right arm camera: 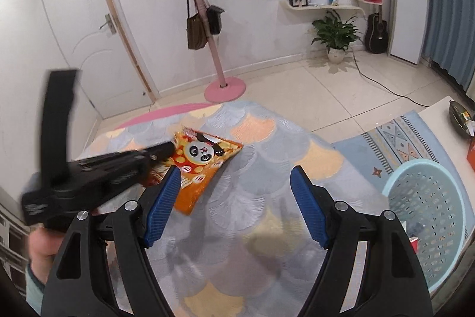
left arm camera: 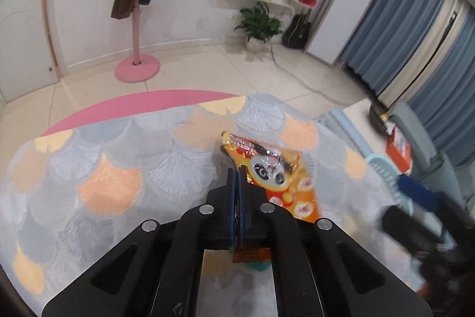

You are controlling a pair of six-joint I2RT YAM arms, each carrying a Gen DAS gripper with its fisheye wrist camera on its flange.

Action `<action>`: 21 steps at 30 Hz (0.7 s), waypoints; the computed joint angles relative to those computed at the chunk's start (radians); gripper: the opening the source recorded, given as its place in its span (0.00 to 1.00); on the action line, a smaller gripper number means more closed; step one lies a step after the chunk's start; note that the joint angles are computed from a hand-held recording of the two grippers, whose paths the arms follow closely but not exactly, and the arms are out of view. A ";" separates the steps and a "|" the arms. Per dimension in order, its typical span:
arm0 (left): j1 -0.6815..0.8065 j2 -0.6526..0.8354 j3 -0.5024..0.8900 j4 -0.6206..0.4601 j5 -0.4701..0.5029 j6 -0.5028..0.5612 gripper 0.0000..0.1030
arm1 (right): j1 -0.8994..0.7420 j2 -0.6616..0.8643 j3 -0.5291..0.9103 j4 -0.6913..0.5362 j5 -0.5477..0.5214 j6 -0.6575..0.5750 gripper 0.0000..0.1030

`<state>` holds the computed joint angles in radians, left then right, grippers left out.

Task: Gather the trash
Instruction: 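Grasp the orange panda snack bag with the left tool, then grasp the teal packet with right tool while left tool holds snack bag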

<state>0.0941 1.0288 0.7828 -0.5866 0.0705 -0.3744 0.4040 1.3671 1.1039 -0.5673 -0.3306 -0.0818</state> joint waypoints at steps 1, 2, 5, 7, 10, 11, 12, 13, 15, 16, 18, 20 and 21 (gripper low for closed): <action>0.011 -0.033 -0.007 -0.015 0.006 0.000 0.00 | 0.013 0.008 0.002 0.000 0.005 0.002 0.70; 0.041 -0.090 -0.018 -0.045 0.017 0.005 0.00 | 0.020 0.015 0.003 0.001 0.005 0.004 0.70; 0.131 -0.199 -0.036 -0.111 0.054 0.021 0.00 | 0.054 0.032 -0.007 0.013 0.003 0.022 0.70; 0.255 -0.288 -0.052 -0.162 0.124 0.059 0.00 | 0.083 0.038 -0.017 0.027 0.010 0.032 0.70; 0.449 -0.351 -0.055 -0.224 0.247 0.131 0.00 | 0.132 0.048 -0.026 0.037 0.013 0.039 0.70; 0.554 -0.375 -0.058 -0.255 0.324 0.172 0.00 | 0.151 0.050 -0.032 0.041 0.012 0.041 0.70; 0.643 -0.388 -0.059 -0.284 0.384 0.211 0.00 | 0.175 0.051 -0.037 0.044 0.013 0.044 0.70; 0.699 -0.393 -0.057 -0.300 0.421 0.235 0.00 | 0.196 0.055 -0.037 0.047 0.015 0.050 0.70; 0.869 -0.389 -0.052 -0.366 0.532 0.344 0.00 | 0.231 0.065 -0.040 0.053 0.014 0.064 0.70; 0.906 -0.386 -0.048 -0.391 0.552 0.377 0.00 | 0.244 0.072 -0.039 0.056 0.012 0.068 0.70; 1.016 -0.385 -0.045 -0.456 0.599 0.468 0.00 | 0.277 0.086 -0.043 0.064 0.009 0.071 0.70; 1.151 -0.347 -0.037 -0.536 0.672 0.609 0.00 | 0.304 0.088 -0.053 0.074 0.023 0.063 0.72; 1.197 -0.335 -0.036 -0.568 0.691 0.664 0.00 | 0.321 0.094 -0.055 0.080 0.037 0.049 0.73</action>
